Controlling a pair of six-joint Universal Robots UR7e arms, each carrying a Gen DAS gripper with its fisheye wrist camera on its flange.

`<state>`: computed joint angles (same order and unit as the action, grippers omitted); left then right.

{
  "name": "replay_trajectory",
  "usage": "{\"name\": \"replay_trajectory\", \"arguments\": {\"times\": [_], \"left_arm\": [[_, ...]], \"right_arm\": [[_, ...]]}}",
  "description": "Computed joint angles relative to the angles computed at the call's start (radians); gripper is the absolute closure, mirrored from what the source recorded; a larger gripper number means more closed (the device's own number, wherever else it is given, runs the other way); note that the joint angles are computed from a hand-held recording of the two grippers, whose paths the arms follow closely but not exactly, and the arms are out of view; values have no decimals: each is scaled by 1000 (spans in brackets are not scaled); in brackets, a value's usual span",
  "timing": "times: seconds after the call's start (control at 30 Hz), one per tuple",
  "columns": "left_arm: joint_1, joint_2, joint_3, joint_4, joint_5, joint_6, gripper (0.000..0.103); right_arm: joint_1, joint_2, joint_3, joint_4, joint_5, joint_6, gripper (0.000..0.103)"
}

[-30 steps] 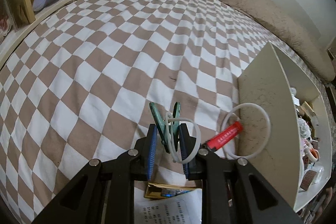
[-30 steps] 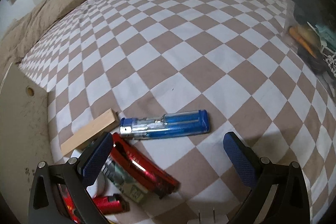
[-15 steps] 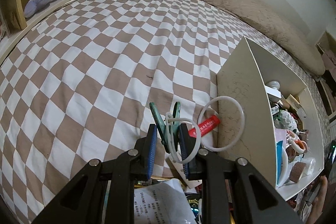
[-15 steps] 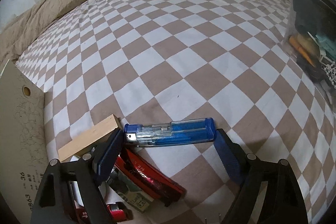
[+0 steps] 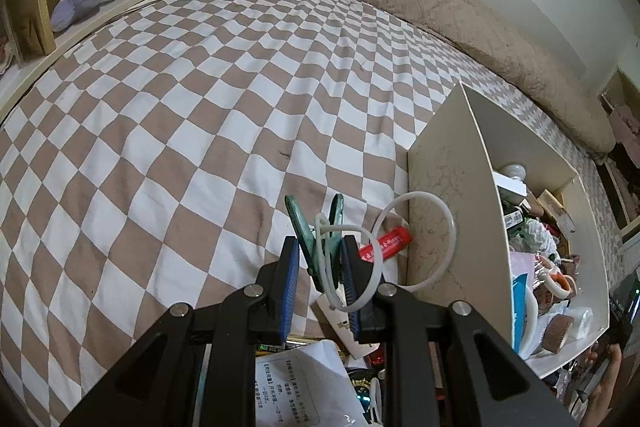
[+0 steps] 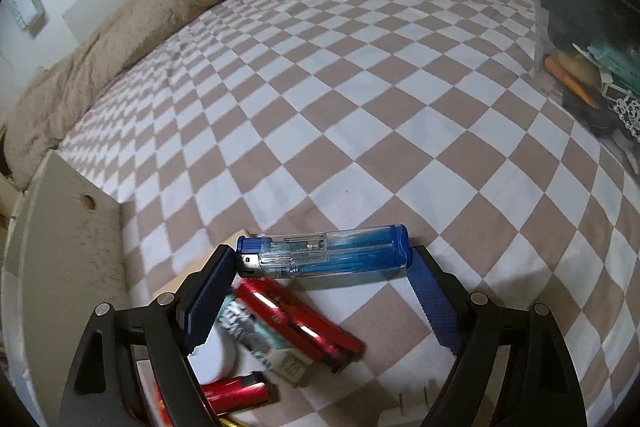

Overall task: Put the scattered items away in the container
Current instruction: 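Carry the clothespin with the left tool and the blue lighter with the right tool over the shoe box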

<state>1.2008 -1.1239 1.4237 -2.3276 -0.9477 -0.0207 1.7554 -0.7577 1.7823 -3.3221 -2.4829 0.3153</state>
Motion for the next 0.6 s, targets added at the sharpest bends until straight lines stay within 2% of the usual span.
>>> {"name": "replay_trajectory", "arguments": {"times": [0.2, 0.6], "left_arm": [[-24, -13, 37, -79, 43, 43, 82], [-68, -54, 111, -219, 5, 139, 82]], "right_arm": [[34, 9, 7, -121, 82, -110, 16], [118, 45, -8, -221, 169, -268, 16]]}}
